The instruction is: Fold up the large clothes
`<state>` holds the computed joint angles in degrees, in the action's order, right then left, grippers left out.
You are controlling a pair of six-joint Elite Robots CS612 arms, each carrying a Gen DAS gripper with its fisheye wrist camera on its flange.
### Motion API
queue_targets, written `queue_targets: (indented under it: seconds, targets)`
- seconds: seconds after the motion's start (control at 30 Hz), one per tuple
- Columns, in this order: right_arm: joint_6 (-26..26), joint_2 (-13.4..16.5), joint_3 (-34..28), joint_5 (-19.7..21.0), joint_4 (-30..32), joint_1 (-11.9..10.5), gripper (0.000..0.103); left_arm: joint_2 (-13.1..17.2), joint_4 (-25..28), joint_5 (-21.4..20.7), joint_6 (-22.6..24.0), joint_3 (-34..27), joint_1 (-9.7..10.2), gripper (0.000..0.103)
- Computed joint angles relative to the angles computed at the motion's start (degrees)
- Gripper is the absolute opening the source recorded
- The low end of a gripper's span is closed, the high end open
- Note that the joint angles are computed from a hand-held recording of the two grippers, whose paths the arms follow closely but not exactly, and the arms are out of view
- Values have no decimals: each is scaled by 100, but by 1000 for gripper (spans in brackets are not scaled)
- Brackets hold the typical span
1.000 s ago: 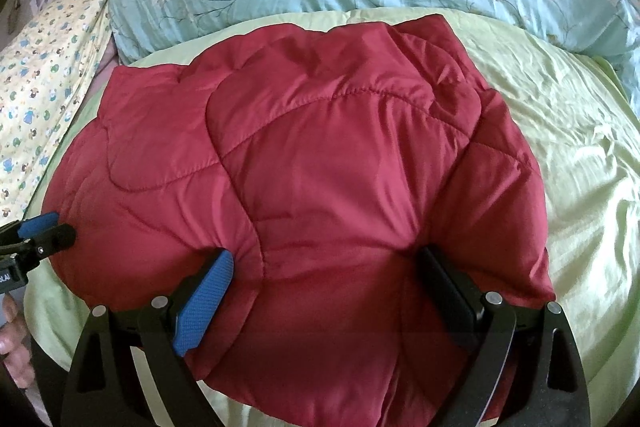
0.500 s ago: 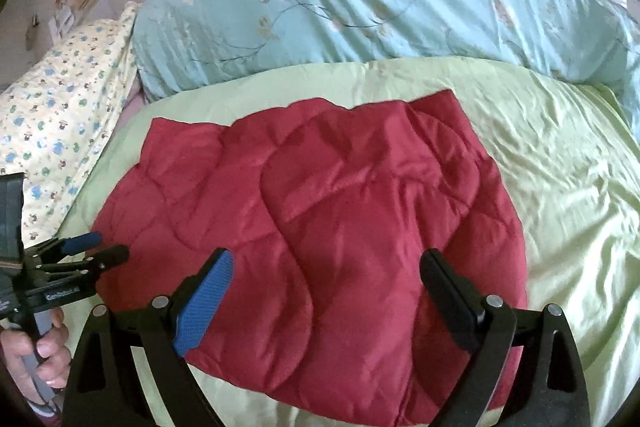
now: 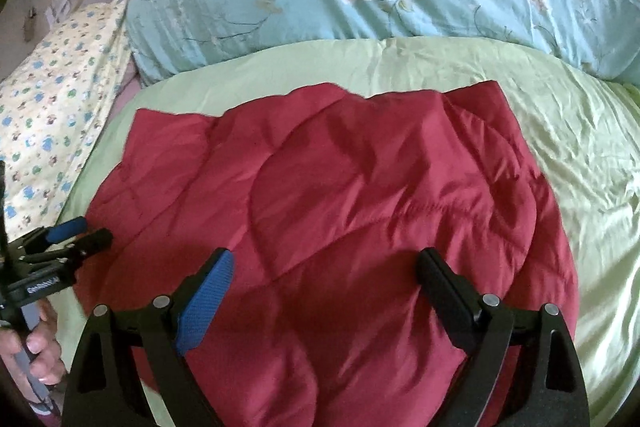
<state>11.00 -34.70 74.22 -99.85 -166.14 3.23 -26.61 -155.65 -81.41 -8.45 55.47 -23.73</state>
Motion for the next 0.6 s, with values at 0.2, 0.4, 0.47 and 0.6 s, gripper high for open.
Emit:
queue_targets:
  seconds: [0.2, 0.4, 0.47, 0.6]
  targets:
    - [126, 196, -485, -72, 660, -124, 93, 474, 744, 37, -25, -941, 18, 75]
    - [466, 331, -772, -229, 1040, -270, 93, 1016, 1470, 36, -115, -1961, 50, 77]
    - [539, 362, -789, -197, 1051, -313, 93, 1178, 1627, 73, -113, -2248, 50, 78]
    - [601, 398, -751, -108, 932, -368, 93, 1428, 1872, 165, -93, -2682, 40, 80]
